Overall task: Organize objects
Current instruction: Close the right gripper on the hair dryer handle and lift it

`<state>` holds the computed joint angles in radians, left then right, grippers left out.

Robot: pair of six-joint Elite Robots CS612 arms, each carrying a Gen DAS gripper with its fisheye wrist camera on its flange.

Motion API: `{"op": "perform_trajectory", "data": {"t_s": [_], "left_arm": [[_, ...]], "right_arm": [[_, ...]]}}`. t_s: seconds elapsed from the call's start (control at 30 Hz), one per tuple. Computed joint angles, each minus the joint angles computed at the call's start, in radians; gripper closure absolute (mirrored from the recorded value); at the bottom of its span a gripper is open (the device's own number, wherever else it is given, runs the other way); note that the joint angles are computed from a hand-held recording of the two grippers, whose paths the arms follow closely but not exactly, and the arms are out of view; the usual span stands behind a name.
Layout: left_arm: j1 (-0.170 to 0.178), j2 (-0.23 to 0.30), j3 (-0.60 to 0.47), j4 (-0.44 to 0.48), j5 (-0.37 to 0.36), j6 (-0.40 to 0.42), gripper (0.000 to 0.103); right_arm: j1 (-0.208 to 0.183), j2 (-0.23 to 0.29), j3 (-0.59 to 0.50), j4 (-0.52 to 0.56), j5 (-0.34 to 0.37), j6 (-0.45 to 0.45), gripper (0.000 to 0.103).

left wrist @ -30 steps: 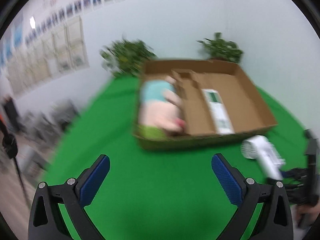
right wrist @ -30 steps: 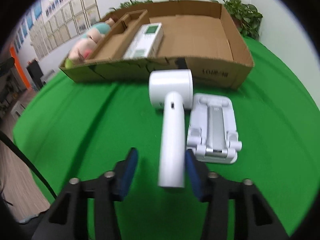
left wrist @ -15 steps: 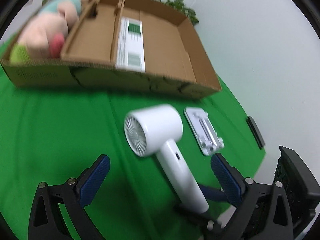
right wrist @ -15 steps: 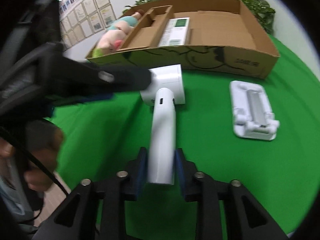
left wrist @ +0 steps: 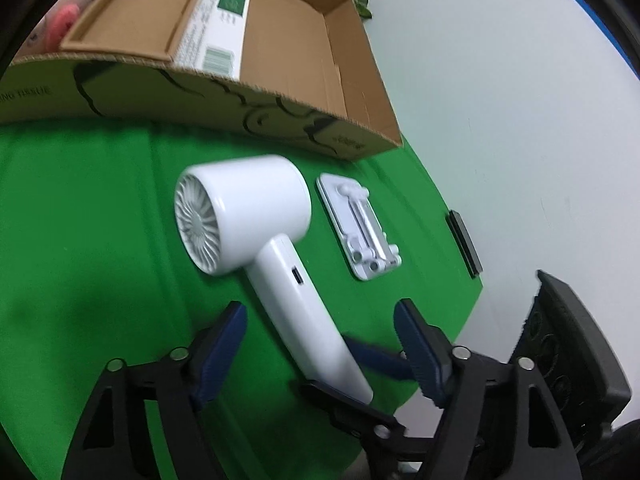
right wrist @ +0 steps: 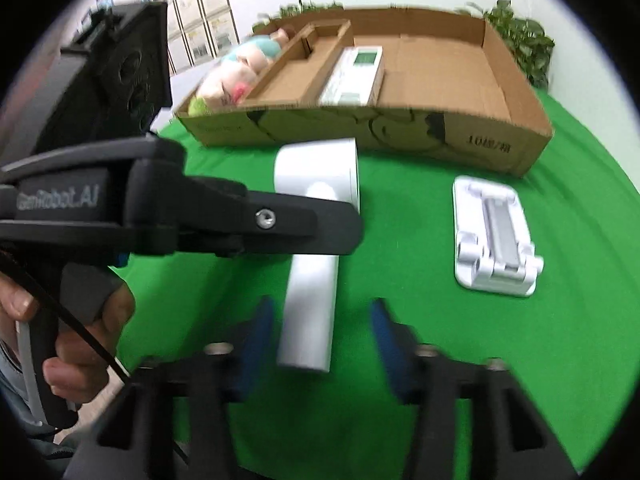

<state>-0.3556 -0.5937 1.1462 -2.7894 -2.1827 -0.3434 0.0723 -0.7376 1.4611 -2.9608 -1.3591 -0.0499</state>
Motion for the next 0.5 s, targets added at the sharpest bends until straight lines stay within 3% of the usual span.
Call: {"op": "perform_trajectory", "data": {"t_s": [0.07, 0.43, 0.5], "left_arm": [[0.000, 0.004, -0.006, 0.013, -0.022, 0.005, 0.034], [0.009, 0.010, -0.008, 0.046, -0.058, -0.042, 0.054], [0.007, 0.007, -0.002, 0.051, -0.037, -0.044, 0.068]], "right_arm": [[0.003, 0.002, -0.004, 0.018, -0.010, 0.001, 0.079], [0.018, -0.018, 0.014, 0.057, -0.046, 0.031, 0.078], [0.022, -0.024, 0.025, 0.054, -0.055, 0.024, 0.077]]}}
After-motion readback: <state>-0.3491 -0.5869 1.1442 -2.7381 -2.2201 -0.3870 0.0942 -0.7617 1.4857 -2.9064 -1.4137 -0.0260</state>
